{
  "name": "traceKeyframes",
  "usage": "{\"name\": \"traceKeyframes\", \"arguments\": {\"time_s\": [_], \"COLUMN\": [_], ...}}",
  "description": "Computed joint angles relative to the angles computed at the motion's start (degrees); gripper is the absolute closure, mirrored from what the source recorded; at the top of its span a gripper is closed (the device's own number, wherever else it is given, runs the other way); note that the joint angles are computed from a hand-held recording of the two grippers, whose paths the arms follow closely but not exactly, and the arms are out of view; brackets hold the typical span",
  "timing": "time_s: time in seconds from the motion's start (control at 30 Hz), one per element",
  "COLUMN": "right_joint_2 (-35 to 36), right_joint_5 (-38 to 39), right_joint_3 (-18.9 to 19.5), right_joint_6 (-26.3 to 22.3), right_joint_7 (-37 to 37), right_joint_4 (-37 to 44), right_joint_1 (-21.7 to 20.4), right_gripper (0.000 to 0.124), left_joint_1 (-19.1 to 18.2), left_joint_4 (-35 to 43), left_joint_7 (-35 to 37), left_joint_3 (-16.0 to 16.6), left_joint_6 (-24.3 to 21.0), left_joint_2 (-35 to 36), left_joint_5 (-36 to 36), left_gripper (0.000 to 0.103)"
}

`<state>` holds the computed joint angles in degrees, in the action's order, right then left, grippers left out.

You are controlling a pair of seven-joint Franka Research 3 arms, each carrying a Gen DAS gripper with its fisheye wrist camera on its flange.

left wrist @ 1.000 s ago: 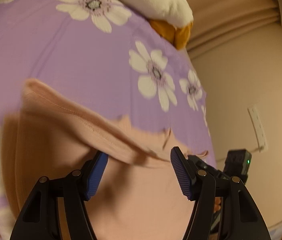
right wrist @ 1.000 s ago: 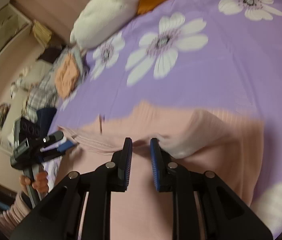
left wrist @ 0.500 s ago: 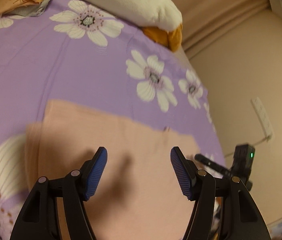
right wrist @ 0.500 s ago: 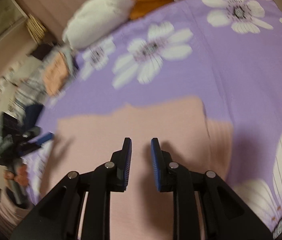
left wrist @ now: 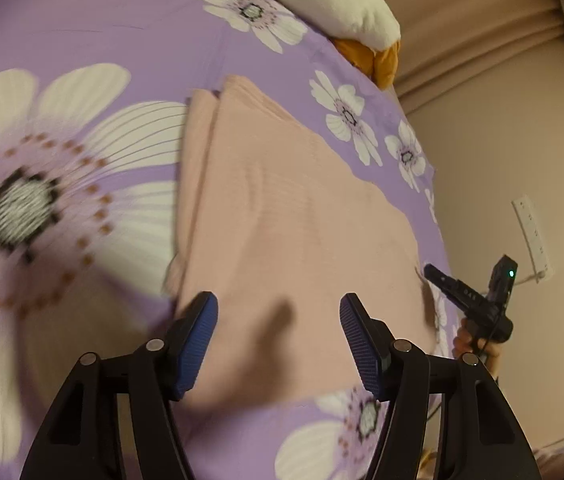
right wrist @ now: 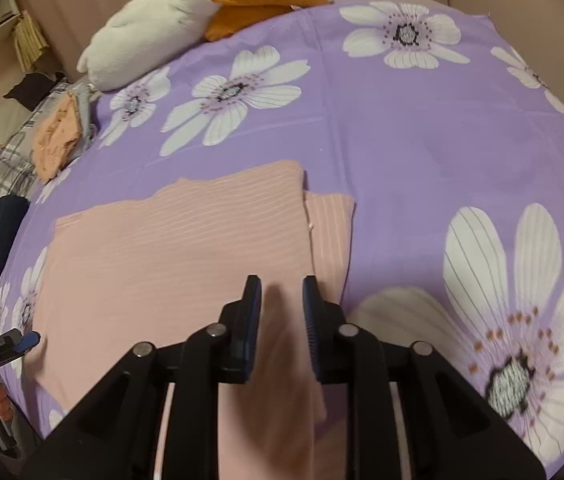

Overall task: Fold small clothes
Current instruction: 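Grasp the pink shirt's long folded edge with the left gripper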

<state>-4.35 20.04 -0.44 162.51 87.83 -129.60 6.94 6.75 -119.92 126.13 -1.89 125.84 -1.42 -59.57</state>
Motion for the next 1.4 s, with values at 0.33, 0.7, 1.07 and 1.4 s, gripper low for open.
{"name": "traceKeyframes", "arguments": {"time_s": [0.33, 0.7, 1.07, 1.4], "right_joint_2": [-9.3, -9.0, 2.9, 19.0], "right_joint_5": [15.3, 13.1, 27.4, 12.6], "right_joint_3": [-0.5, -0.6, 1.3, 4.0], "right_joint_6": [-2.3, -2.5, -5.0, -5.3], "right_joint_7": [-13.5, -8.8, -22.2, -9.9], "right_joint_4": [-9.6, -10.4, 3.5, 22.0], "right_joint_1": [4.7, 5.3, 9.1, 8.3], "right_gripper": [0.092, 0.091, 0.091, 0.105], "left_joint_1": [-0.5, 0.5, 2.8, 2.2], "left_joint_4": [-4.4, -0.5, 11.4, 14.3], "left_joint_7": [-1.2, -1.7, -3.6, -6.6], "left_joint_3": [1.8, 0.3, -4.1, -6.5], "left_joint_6": [2.8, 2.8, 0.7, 4.5], "left_joint_2": [-3.4, 2.3, 12.4, 14.0], "left_joint_5": [-3.9, -6.8, -7.6, 5.5], "left_gripper": [0.04, 0.039, 0.039, 0.082]}}
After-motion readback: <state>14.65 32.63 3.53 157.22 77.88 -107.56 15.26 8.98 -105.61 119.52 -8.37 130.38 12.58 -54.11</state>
